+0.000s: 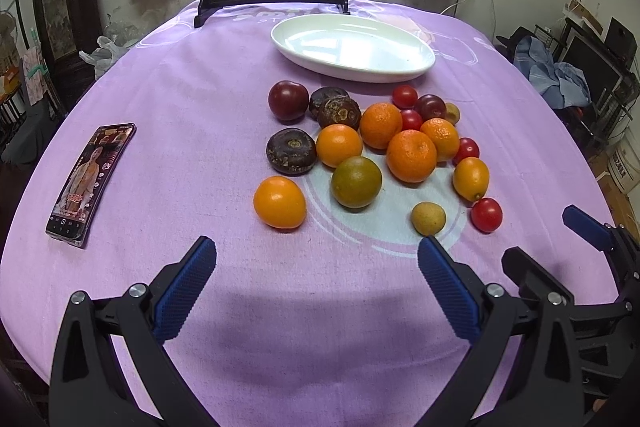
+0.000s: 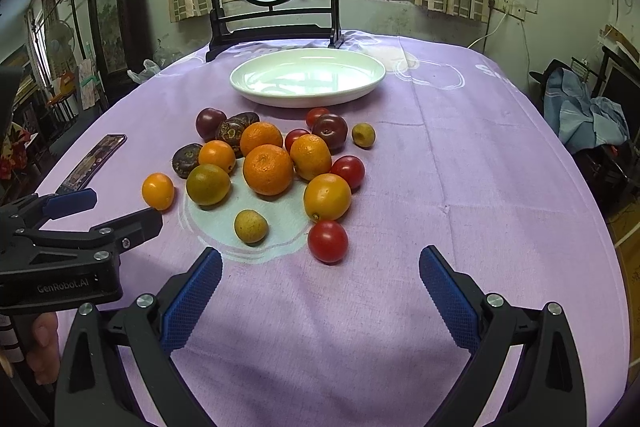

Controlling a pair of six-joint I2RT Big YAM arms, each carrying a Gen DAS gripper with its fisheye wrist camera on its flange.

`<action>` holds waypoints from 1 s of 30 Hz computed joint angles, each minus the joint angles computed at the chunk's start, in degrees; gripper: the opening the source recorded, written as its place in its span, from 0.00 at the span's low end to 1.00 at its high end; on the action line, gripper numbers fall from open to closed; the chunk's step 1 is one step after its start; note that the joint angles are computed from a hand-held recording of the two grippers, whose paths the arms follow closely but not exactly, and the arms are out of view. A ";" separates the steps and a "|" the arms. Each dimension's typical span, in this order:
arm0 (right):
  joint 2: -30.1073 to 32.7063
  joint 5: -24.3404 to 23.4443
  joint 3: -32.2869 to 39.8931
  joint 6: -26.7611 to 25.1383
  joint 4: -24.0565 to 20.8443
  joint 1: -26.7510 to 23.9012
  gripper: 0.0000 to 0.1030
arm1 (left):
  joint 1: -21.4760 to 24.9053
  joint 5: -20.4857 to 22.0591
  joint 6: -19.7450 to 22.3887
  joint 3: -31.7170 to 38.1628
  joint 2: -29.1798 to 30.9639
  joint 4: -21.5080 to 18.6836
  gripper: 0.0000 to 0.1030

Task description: Organize fruits

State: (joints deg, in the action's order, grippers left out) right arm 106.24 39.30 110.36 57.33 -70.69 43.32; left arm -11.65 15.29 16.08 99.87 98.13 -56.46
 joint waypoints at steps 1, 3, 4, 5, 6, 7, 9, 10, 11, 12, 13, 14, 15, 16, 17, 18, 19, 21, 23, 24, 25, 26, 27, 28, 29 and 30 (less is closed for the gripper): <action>0.00 -0.04 -0.02 0.00 0.06 -0.01 0.97 | 0.07 0.22 -0.02 -0.01 0.01 -0.01 0.96; 0.09 -0.03 -0.01 0.36 -0.12 0.08 0.97 | 0.16 0.68 -0.29 -0.08 -0.02 -0.17 0.96; 0.14 -0.03 0.09 0.48 -0.32 0.08 0.97 | 0.17 0.80 -0.40 -0.13 -0.03 -0.21 0.96; 0.18 -0.07 0.17 0.55 -0.47 0.08 0.97 | 0.15 0.81 -0.43 -0.13 -0.01 -0.23 0.96; 0.15 -0.17 0.16 0.55 -0.47 0.06 0.97 | 0.14 0.73 -0.36 -0.15 -0.02 -0.21 0.96; 0.11 -0.17 0.10 0.48 -0.37 0.05 0.97 | 0.15 0.72 -0.37 -0.13 -0.01 -0.23 0.96; 0.16 -0.12 0.16 0.43 -0.45 0.08 0.97 | 0.16 0.71 -0.36 -0.13 0.03 -0.24 0.96; 0.20 -0.08 0.21 0.32 -0.48 0.11 0.97 | 0.18 0.73 -0.39 -0.03 0.13 -0.40 0.96; 0.24 -0.12 0.34 0.22 -0.56 0.06 0.97 | 0.18 0.77 -0.42 -0.04 0.18 -0.44 0.96; 0.24 -0.09 0.28 0.26 -0.53 0.12 0.97 | 0.24 0.87 -0.39 0.03 0.25 -0.45 0.96; 0.21 -0.15 0.27 0.18 -0.47 0.07 0.97 | 0.24 0.87 -0.39 0.03 0.25 -0.45 0.96; 0.23 -0.15 0.28 0.22 -0.50 0.08 0.97 | 0.27 1.00 -0.44 -0.08 0.22 -0.30 0.96; 0.31 -0.10 0.42 0.30 -0.71 0.07 0.97 | 0.26 0.97 -0.39 -0.04 0.24 -0.38 0.96; 0.38 -0.10 0.57 0.35 -0.88 0.05 0.97 | 0.26 0.97 -0.39 -0.04 0.24 -0.38 0.96; 0.38 -0.10 0.57 0.35 -0.88 0.05 0.97 | 0.29 1.03 -0.33 -0.12 0.21 -0.40 0.96; 0.38 -0.13 0.53 0.46 -0.87 0.07 0.97 | 0.27 1.03 -0.35 -0.09 0.23 -0.43 0.96; 0.33 -0.16 0.48 0.31 -0.78 0.04 0.97 | 0.27 1.03 -0.35 -0.09 0.23 -0.43 0.96; 0.27 -0.28 0.36 0.35 -0.55 0.05 0.97 | 0.25 0.90 -0.46 -0.19 0.19 -0.42 0.96; 0.29 -0.25 0.39 0.35 -0.62 0.04 0.97 | 0.28 0.94 -0.60 -0.19 0.21 -0.46 0.96; 0.25 -0.29 0.32 0.32 -0.50 0.04 0.97 | 0.29 0.95 -0.65 -0.22 0.21 -0.45 0.96; 0.30 -0.24 0.40 0.39 -0.66 0.03 0.97 | 0.29 0.96 -0.66 -0.16 0.26 -0.50 0.96; 0.30 -0.24 0.40 0.39 -0.66 0.03 0.97 | 0.29 0.98 -0.65 -0.17 0.26 -0.51 0.96; 0.22 -0.36 0.25 0.43 -0.59 0.01 0.97 | 0.30 1.01 -0.61 -0.14 0.28 -0.56 0.96; 0.19 -0.48 0.14 0.45 -0.49 -0.01 0.97 | 0.28 1.04 -0.58 -0.07 0.35 -0.65 0.96; 0.17 -0.56 0.08 0.46 -0.46 -0.03 0.97 | 0.27 1.04 -0.55 -0.04 0.42 -0.68 0.96; 0.22 -0.65 0.10 0.50 -0.51 -0.03 0.97 | 0.26 1.01 -0.53 0.02 0.52 -0.68 0.96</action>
State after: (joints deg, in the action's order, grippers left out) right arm 106.46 38.65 110.47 57.83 -71.20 43.29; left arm -11.39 16.30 15.54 99.89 98.65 -57.14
